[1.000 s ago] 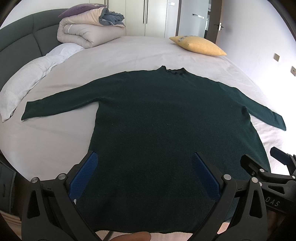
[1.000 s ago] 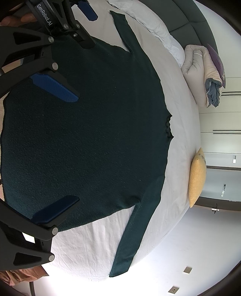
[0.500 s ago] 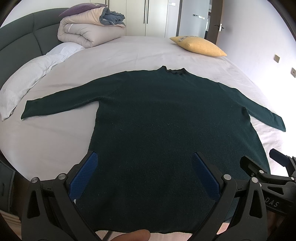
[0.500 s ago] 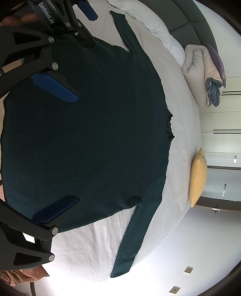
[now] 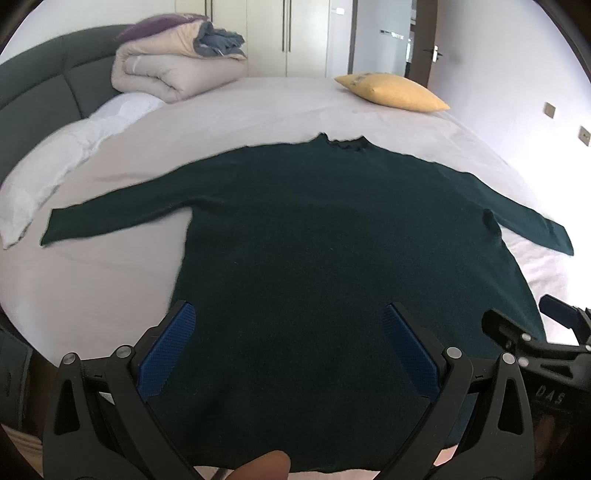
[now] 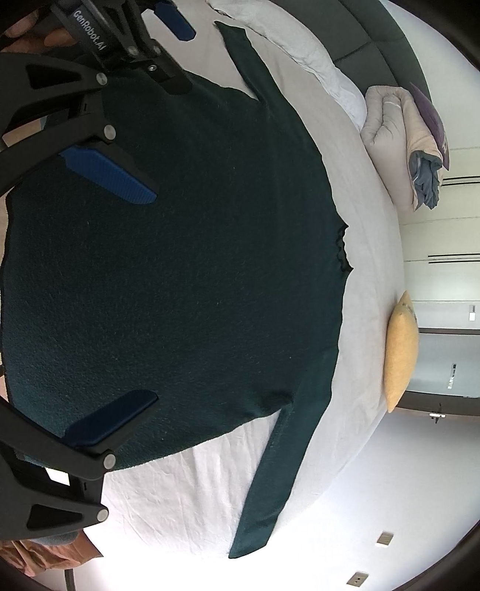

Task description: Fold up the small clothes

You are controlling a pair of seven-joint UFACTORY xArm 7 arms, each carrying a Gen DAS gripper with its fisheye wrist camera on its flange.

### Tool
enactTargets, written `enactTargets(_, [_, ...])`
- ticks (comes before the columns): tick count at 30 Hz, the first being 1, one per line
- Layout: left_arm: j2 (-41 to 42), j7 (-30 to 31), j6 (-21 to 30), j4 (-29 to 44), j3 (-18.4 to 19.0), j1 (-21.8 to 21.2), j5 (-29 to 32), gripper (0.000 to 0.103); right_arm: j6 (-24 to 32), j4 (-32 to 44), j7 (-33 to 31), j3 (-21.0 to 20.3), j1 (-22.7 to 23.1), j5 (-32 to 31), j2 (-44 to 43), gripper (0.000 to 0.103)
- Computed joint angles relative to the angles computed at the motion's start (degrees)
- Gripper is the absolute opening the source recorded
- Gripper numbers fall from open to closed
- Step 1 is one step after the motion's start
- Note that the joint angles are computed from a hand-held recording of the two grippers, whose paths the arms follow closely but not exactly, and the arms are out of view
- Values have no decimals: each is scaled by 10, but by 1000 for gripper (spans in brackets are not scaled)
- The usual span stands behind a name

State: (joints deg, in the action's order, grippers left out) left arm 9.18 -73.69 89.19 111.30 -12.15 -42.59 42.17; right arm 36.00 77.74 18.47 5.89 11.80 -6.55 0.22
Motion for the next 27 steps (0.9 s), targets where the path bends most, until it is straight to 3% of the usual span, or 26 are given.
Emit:
enactTargets(5, [-49,-12,-110,-80,5,57,-98,103,-43,-19,-53,-21,-23,94,-10,103])
enactTargets(9, [-76,-15,-201,-139,1,104,-150,103,-48,-12,-108,-53,-68,219,1,103])
enactTargets(13, [-55,-11,-209,-126,-5,119,-149,103,-28,13,-154,-85,-141,377,35,103])
enactTargets(17, [-15,23,-174,-79,3,118,-176,103,-28,44,-187,-97,-219,479,80,99])
enactTargets(20, [6,28,-156,-53,14,114,-183,103,-4,68,-177,-96,-265,506,110,94])
enactTargets(22, [4,25,-180,-62,21,115,-186,103,-1,73,-217,-82,-293,562,120,94])
enactTargets(27, [-2,27,-242,-86,30,131,-220,103,18,116,-219,-70,-327,595,166,93])
